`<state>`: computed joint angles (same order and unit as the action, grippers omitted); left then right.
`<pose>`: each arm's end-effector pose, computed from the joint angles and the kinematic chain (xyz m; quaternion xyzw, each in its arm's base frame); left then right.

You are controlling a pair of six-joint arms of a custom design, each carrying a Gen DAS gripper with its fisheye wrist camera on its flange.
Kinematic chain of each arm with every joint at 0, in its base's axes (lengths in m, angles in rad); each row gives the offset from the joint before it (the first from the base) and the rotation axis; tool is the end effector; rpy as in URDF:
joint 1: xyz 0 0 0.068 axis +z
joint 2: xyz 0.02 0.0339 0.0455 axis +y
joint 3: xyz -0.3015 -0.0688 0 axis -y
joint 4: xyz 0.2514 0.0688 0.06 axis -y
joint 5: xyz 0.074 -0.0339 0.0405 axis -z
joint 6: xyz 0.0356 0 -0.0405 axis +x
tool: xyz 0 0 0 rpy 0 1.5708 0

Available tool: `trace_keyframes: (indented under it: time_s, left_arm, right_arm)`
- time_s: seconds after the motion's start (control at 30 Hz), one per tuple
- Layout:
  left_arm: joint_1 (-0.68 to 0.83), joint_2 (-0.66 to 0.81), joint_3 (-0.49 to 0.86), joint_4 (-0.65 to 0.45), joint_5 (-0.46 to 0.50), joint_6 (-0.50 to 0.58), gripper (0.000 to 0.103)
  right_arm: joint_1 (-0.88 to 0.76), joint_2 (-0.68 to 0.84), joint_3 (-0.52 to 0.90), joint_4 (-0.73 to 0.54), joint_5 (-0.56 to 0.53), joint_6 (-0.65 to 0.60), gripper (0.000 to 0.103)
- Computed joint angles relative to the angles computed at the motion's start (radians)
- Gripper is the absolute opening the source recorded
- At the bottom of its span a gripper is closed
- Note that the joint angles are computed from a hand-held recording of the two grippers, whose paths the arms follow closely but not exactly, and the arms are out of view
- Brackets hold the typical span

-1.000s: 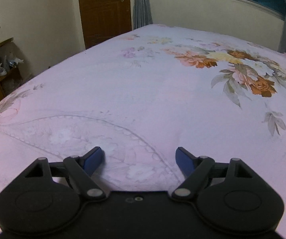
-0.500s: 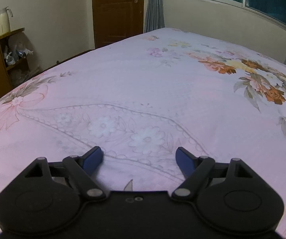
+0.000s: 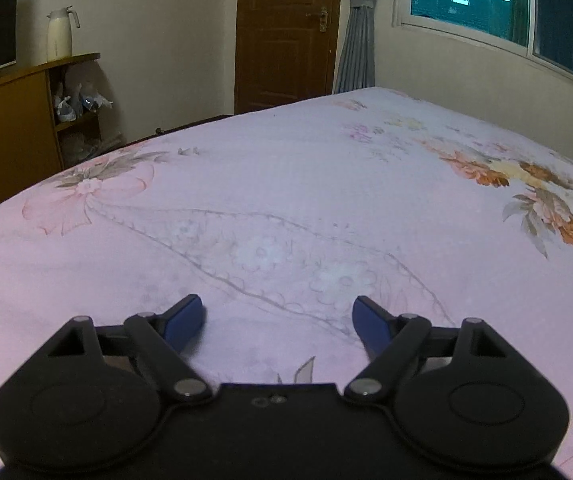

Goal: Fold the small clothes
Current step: 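Fold the held sleeve over the sweater body with the right tool, release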

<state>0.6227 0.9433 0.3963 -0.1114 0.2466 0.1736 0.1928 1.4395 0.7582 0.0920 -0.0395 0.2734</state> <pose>0.1470 0.0949 0.2116 -0.1456 0.8806 0.0677 0.4458 0.2988 0.0598 0.2398 0.0262 0.8815 0.1258 0.4544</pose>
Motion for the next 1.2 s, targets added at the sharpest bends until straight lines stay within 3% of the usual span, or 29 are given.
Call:
trace_keyframes:
  time_s: [0.43,0.6,0.77,1.03,1.2]
  left_arm:
    - [-0.02,0.018,-0.012,0.035,-0.017,-0.008,0.085]
    - [-0.078,-0.032,-0.033,0.044,-0.155,-0.094,0.085]
    - [-0.104,-0.028,-0.033,0.043,-0.19,-0.089,0.086]
    - [-0.115,-0.029,-0.041,0.051,-0.204,-0.083,0.086]
    - [-0.116,-0.026,-0.044,0.058,-0.205,-0.082,0.087]
  right_arm:
    - [0.114,0.089,-0.005,0.067,0.058,0.038,0.005]
    - [0.123,0.085,-0.009,0.071,0.062,0.018,0.005]
    - [0.137,0.08,-0.008,0.075,0.057,-0.004,0.005]
    - [0.151,0.111,-0.031,0.115,0.026,0.013,0.005]
    - [0.127,0.112,-0.049,0.136,-0.06,0.059,0.005]
